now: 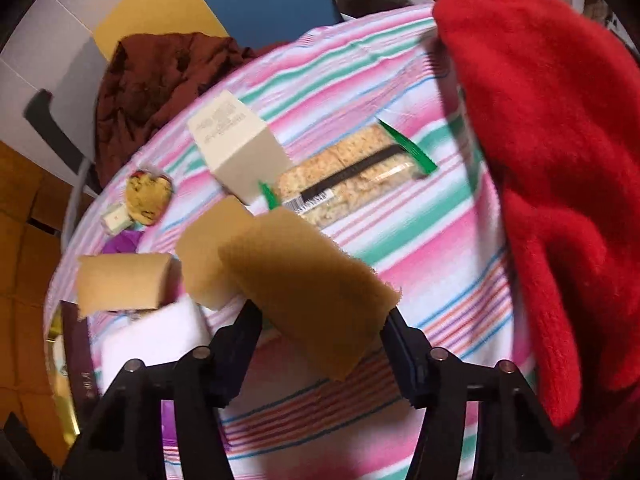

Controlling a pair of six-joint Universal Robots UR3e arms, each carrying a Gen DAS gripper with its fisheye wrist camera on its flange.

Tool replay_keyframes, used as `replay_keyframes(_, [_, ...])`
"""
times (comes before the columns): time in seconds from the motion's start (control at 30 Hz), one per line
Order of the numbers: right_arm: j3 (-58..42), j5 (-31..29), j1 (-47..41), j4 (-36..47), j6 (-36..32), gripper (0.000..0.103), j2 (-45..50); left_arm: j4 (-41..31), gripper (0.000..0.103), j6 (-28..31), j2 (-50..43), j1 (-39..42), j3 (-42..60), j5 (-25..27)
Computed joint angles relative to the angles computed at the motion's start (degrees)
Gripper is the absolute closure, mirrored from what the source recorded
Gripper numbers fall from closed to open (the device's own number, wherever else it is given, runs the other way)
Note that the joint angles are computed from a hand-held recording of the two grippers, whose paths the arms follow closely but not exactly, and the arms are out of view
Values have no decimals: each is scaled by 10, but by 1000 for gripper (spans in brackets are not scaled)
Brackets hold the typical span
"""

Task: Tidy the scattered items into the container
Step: 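Grasp the cracker packet with the left tool while the right tool grasps the tan sponge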

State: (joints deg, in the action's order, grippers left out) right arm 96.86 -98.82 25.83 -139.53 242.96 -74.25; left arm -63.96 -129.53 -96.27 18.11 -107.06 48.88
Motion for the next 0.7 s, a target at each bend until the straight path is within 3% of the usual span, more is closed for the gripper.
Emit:
replay_keyframes(0.1, [30, -7, 5, -56, -1, 43, -12, 25, 26, -24, -30, -35, 20, 19])
replay_keyframes(0.23, [32, -49, 28, -64, 15, 43, -21, 63, 26, -59, -73, -81, 52, 48])
replay_keyframes(0.47, [17, -59, 28, -68, 12, 43, -5, 117, 27, -163, -150, -138, 121, 75])
replay_keyframes(0.6, [8, -56, 26, -72, 10, 44, 6, 207, 27, -184, -154, -154, 94, 102])
replay_keyframes(0.63, [4, -56, 25, -76, 9, 44, 12, 215, 34, -183, -154, -147, 87, 97])
replay_keyframes(0.67, [7, -57, 25, -81, 8, 44, 10, 232, 50, -187, -151, -143, 76, 104])
replay_keyframes(0.7, [8, -57, 25, -84, 8, 44, 11, 254, 54, -178, -146, -138, 59, 108])
